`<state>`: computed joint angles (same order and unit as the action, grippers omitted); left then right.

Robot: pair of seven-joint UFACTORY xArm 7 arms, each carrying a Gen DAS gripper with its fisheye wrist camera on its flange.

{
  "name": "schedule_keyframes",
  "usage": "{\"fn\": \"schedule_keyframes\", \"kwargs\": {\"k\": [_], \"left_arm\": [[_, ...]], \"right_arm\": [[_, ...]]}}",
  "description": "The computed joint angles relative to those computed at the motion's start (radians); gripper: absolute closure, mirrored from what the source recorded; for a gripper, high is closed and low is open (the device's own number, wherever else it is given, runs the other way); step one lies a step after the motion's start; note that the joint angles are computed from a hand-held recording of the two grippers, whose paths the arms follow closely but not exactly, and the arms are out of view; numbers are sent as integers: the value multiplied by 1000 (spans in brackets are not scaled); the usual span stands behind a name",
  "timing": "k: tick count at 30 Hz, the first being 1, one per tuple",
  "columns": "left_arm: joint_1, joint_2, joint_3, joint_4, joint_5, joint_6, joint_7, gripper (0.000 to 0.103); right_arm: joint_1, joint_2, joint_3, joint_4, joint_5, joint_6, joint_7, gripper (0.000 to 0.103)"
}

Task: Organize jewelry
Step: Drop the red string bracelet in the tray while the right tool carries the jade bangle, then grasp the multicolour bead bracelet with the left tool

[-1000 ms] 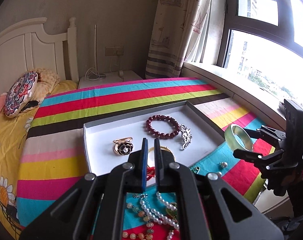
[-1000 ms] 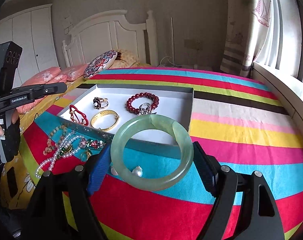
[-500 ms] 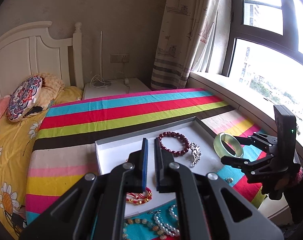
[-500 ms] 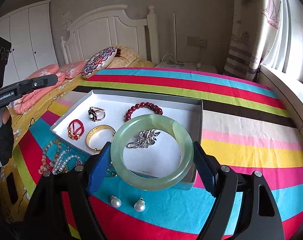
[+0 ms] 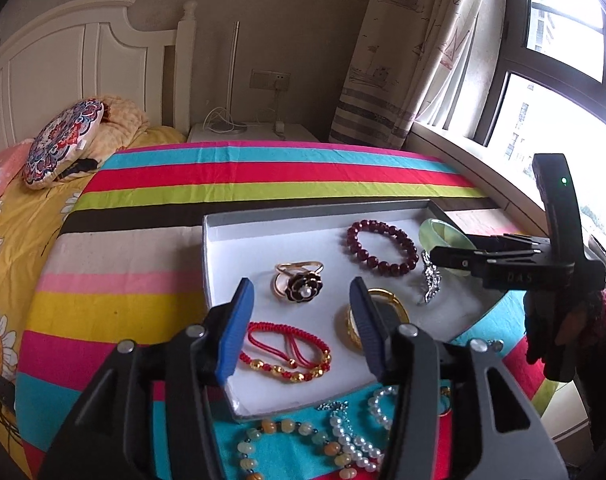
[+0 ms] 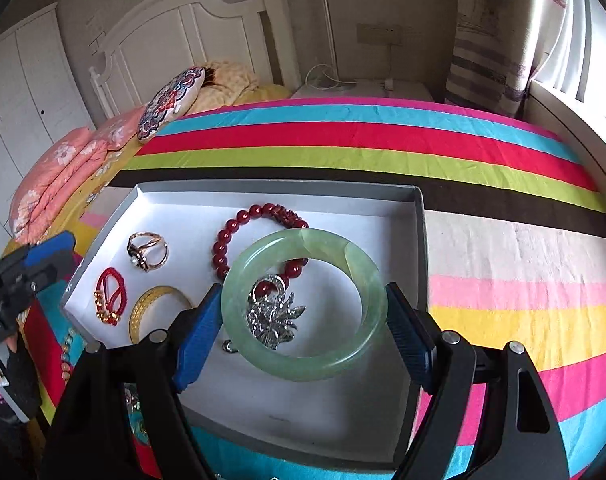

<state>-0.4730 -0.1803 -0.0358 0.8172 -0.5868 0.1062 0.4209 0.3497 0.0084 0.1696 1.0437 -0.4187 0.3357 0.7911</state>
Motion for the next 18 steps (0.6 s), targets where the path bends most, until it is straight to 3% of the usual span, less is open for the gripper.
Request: {"fn": "schedule_keyframes", "kwargs": {"k": [4, 8, 12, 16, 18], "left_arm": [[30, -20, -14, -34, 48, -17, -40, 46], [25, -68, 6, -85, 91, -45, -76, 34], [5, -118, 35, -138, 119, -55, -112, 20], [71, -183, -14, -214, 211, -83, -211, 12], [74, -223, -5, -258, 225, -94, -248, 5]], "right_arm": [[7, 10, 2, 14, 15, 34, -7, 26], [21, -13, 11, -8, -96, 64, 86, 26], [6, -57, 14, -73, -64, -21, 67, 20], [-35, -157, 51, -147, -152, -65, 140, 20], [-74, -235, 91, -207, -206, -105, 199, 20]]}}
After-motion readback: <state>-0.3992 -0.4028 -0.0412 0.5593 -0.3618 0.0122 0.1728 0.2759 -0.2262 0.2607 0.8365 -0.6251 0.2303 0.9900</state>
